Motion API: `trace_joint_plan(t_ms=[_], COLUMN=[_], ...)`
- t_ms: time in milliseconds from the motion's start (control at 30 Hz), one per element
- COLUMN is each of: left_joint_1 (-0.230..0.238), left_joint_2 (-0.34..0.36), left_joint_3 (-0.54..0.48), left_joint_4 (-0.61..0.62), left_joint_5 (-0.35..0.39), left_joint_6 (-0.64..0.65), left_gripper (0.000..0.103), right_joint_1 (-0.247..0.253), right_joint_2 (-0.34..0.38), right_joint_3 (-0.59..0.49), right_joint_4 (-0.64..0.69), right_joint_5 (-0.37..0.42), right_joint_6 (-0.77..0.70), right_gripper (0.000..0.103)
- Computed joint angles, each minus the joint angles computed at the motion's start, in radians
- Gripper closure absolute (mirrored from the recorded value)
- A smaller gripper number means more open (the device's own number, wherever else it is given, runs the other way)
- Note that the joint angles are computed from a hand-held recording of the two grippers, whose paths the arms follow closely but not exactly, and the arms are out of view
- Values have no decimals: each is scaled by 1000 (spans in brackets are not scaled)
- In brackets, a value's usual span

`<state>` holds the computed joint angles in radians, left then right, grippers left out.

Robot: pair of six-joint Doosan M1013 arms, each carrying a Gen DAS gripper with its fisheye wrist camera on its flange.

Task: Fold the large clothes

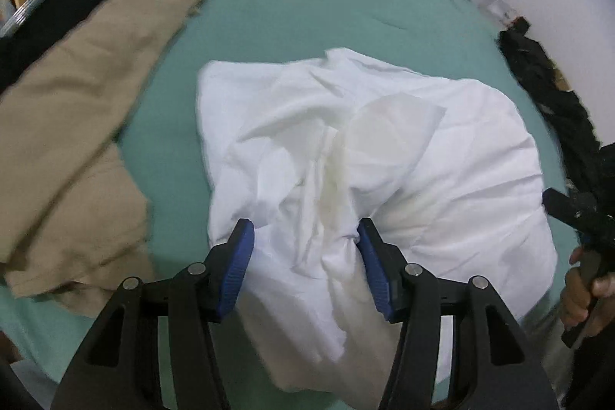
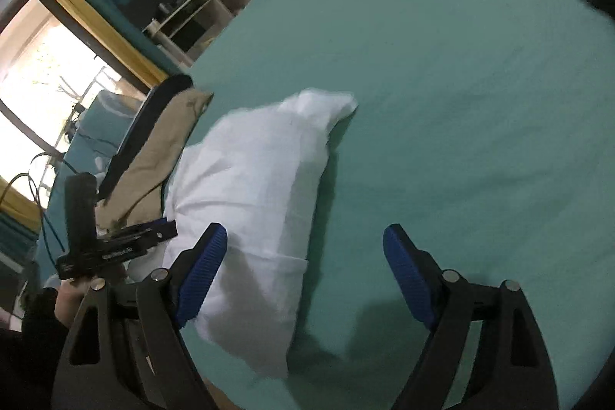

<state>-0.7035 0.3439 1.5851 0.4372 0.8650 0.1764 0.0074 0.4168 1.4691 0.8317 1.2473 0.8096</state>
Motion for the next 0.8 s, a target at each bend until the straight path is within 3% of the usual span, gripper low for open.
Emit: trace_joint_plan(t_ms=[67,100,167,233,300,333,467,533,600,700,800], left_joint_1=[-25,-28,-23,-11,-12,-12,-30,-38,-42,-37,-27], left_joint_2=[6,0,-18,-31,-40,-42,-41,-25,-4,55,113], left_joint_3=[-12,-5,22,49,65,69,47,13,-18,-85,-150], left_joint_4=[92,104,96,61,81,87,160,163,141,30,-109], left_joint_5=[111,119,86,21,-43,-65,-136,-161,-169,-170,-158], left_joint_6=[-87,-119,-180,-224,-274,-283,-289,-251,-205,-113,6], left_gripper=[43,43,43,41,39,39,39,39,39,39,38], right_joint_1=[20,27,45,52,54,57,55,48,23,-15,-51], right_joint_2=[37,55,68,65,53,36,-23,-58,-72,-76,-57], right_joint_3=[-12,-21,1,12,15,17,5,9,6,16,26], right_joint_4=[43,54,113,118,98,62,-94,-203,-273,-311,-270], right_joint_5=[72,92,75,56,29,5,-79,-147,-164,-175,-142], right_joint_6=[14,20,6,0,24,18,16,3,21,34,47], right_gripper=[33,36,38,66,83,85,86,86,86,85,78])
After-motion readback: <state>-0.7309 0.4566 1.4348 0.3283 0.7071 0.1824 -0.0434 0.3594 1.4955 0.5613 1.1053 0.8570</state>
